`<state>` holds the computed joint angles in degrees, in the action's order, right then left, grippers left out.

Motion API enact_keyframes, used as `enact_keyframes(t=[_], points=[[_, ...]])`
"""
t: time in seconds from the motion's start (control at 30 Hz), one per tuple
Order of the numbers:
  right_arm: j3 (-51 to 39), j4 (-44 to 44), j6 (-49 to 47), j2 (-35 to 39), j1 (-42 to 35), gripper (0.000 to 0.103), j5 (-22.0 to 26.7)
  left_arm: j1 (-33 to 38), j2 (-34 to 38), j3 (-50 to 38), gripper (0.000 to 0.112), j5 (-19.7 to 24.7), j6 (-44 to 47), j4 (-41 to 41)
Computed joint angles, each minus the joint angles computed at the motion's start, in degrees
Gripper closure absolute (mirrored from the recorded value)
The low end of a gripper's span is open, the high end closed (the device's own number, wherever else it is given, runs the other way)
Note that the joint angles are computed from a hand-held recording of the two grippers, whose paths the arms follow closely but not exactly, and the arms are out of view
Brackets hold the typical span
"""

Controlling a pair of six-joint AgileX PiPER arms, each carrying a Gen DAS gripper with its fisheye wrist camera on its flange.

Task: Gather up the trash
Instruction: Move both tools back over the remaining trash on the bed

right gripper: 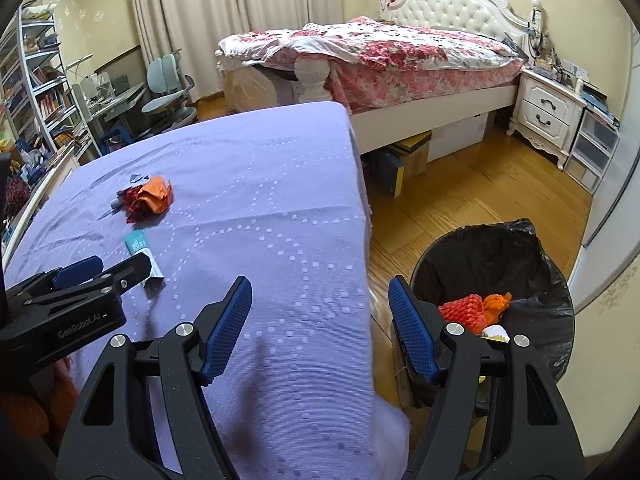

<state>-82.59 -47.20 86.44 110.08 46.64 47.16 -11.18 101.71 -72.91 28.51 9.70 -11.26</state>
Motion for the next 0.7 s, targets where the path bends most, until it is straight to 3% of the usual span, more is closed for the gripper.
enact_keyframes(t=[0.2, 0.43, 0.6, 0.7], points=[[-1.51, 0.77, -1.13, 1.25, 0.33, 0.034, -0.52, 4.07, -0.31, 1.03, 0.036, 2.03, 5.56, -5.93], [-2.06, 1.11, -1.49, 1.76, 0.34, 0.034, -0.66, 3.59, 1.08, -1.94, 0.036, 4.45, 4.78, -6.98], [-2.06, 1.25, -1.23, 1.92, 0.19, 0.034, -0.92, 0.63, 2.75, -4.59, 0.035, 3.17, -0.67, -1.87], [-2.03, 1.61, -1.57, 1.91, 0.06, 0.034, -1.0, -1.74, 4.25, -5.73, 0.035, 2.29, -7.84, 7.81]])
